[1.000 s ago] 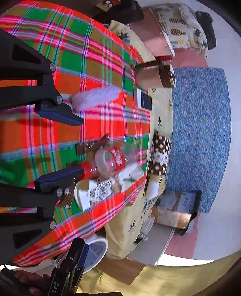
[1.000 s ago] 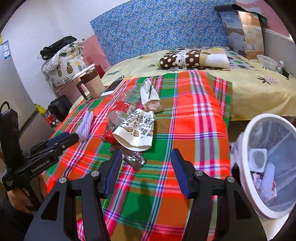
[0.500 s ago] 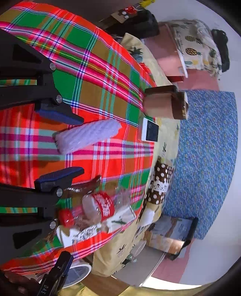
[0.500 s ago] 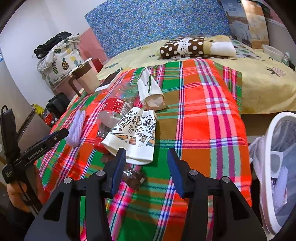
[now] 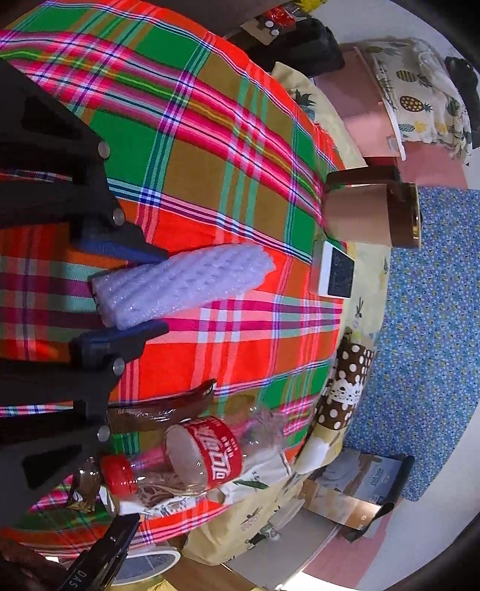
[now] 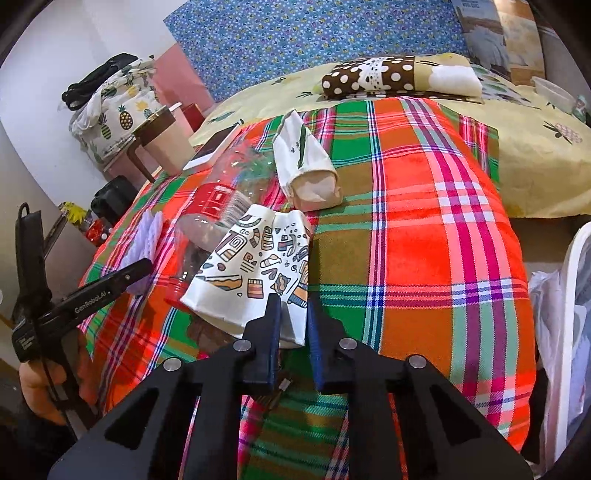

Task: Collect trash
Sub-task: 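Grasp the white foam mesh sleeve with the left tool while the right tool grasps the patterned paper cup, then carry the foam sleeve and patterned paper cup over the bin with both tools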

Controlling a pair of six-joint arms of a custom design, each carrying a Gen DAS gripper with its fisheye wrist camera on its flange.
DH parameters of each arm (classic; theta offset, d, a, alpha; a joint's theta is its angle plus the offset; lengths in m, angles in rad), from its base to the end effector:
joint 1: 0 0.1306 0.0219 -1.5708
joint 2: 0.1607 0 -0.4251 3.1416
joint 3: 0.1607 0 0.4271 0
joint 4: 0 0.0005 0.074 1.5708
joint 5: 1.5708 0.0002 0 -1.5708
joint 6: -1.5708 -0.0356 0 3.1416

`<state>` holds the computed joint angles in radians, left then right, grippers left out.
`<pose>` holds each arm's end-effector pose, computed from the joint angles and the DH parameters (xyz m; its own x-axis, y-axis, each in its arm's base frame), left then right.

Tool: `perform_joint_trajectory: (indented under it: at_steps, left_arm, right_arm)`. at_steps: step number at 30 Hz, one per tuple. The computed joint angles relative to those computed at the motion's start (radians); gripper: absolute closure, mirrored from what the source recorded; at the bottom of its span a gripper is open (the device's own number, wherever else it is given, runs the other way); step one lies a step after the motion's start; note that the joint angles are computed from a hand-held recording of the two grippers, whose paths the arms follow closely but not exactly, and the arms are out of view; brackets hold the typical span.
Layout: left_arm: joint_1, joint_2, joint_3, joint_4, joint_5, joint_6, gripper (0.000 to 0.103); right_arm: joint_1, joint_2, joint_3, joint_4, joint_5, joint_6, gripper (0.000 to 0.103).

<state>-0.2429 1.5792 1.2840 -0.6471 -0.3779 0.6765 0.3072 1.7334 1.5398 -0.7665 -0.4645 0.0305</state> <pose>0.5513 -0.1236 0.3386 -0.6204 -0.4458 -0.6453 -0.4814 0.8660 -0.1354 0.6021 0.2072 0.3647 -0.7648 -0.2712 -0.5844 -0.5388 0.7666 0.3493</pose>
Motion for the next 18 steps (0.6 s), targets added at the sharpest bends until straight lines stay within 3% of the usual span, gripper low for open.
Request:
perform_joint_trajectory:
  at_steps: [6, 18]
  left_arm:
    - [-0.016, -0.023, -0.021, 0.023, -0.004, -0.016, 0.079]
    - [-0.087, -0.098, -0.058, 0.067, -0.025, -0.043, 0.08]
  right_arm:
    - [-0.007, -0.033, -0.03, 0.037, 0.013, -0.005, 0.094]
    - [-0.038, -0.088, -0.084, 0.094, 0.043, -0.022, 0.095]
